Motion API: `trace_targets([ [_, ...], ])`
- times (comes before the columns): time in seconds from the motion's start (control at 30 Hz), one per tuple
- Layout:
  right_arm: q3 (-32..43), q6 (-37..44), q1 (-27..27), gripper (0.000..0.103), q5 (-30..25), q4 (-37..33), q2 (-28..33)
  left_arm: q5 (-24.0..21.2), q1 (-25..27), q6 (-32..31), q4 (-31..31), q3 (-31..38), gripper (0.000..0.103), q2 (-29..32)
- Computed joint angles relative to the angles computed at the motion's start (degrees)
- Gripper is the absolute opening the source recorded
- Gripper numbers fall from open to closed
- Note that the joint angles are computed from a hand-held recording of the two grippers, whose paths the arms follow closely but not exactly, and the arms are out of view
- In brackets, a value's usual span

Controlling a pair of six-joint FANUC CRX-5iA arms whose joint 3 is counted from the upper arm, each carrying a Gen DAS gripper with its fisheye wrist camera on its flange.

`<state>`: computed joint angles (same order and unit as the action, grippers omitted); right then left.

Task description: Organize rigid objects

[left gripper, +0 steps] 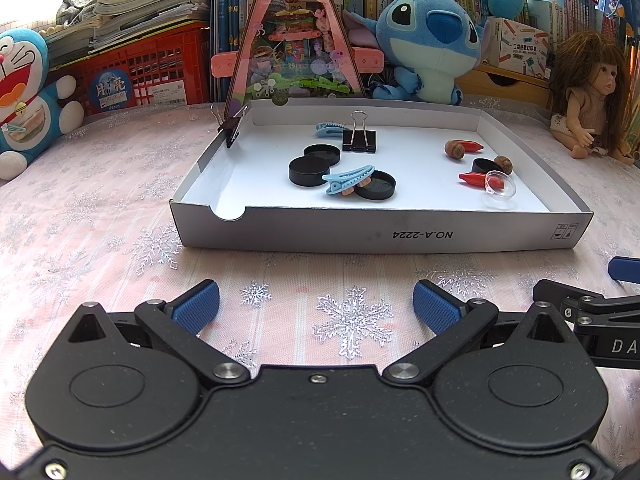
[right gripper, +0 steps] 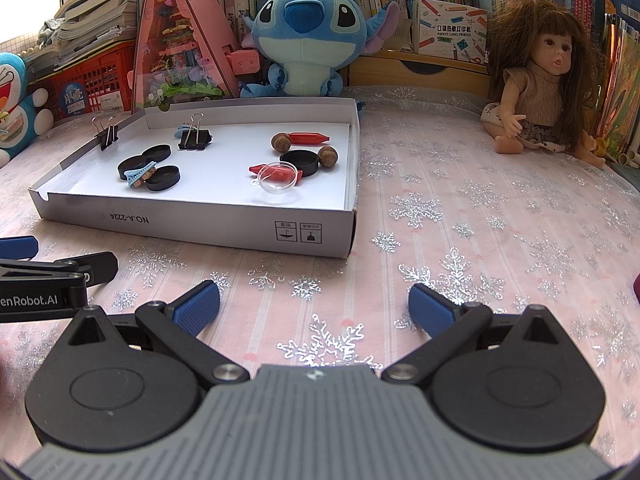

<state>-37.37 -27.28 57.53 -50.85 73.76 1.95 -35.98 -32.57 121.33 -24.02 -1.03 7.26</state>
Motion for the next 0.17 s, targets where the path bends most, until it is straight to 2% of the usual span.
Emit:
trace_targets([
  [0.17,0.0,0.0,0.0,0.103,0.0,0.0,0.0,0.0,0.0,0.0,0.0,0.0,0.103,0.0],
])
